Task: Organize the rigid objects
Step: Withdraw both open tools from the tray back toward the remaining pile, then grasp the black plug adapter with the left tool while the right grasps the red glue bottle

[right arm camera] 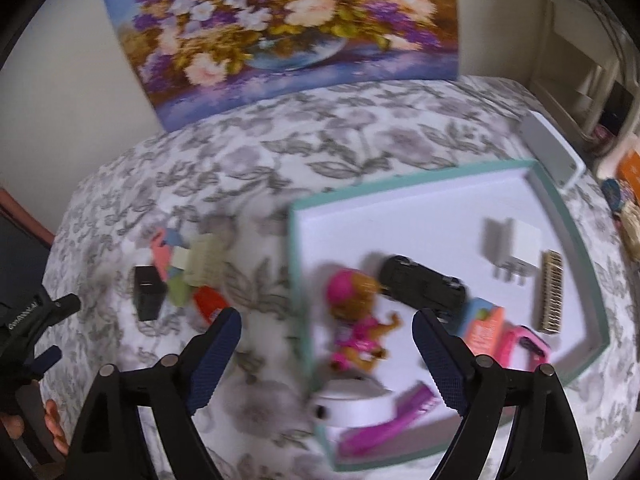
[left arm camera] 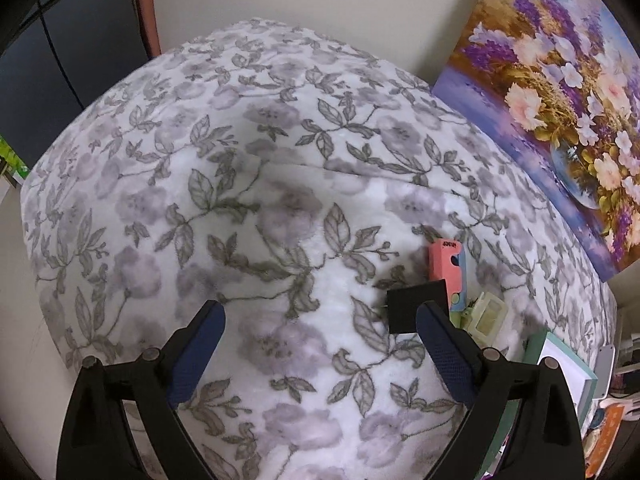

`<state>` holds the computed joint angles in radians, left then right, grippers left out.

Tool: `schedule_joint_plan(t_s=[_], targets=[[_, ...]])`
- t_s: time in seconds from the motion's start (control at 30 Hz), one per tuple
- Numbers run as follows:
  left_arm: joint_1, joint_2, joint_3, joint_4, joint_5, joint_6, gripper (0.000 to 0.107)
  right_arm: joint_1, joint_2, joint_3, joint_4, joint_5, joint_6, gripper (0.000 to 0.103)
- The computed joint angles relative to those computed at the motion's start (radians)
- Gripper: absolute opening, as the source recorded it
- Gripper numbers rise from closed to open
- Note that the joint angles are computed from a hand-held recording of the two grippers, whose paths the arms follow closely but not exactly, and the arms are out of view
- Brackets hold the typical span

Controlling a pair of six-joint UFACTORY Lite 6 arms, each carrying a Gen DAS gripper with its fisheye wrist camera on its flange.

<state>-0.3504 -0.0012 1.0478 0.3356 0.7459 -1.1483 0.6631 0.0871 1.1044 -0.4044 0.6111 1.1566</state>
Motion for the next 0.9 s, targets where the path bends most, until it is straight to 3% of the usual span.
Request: schedule_joint_plan(t_s=[0.5, 0.73, 0.9], targets=[[0.049, 0.203, 0.085, -0.270, -0.135, 0.259, 0.096, 0.076, 0.340, 0.299, 0.067, -0.047, -0.125, 0.088], [0.039, 0.260, 0.124, -0.339, -0.191, 0.308, 0.096, 0.067, 0.422, 0.358, 0.138, -0.061, -0.210, 0.070], [0.033, 0.292, 0.137, -0.354, -0.217, 0.311, 0.095, 0.066, 0.470, 0.389, 0.182, -0.063, -0.262, 0.065]])
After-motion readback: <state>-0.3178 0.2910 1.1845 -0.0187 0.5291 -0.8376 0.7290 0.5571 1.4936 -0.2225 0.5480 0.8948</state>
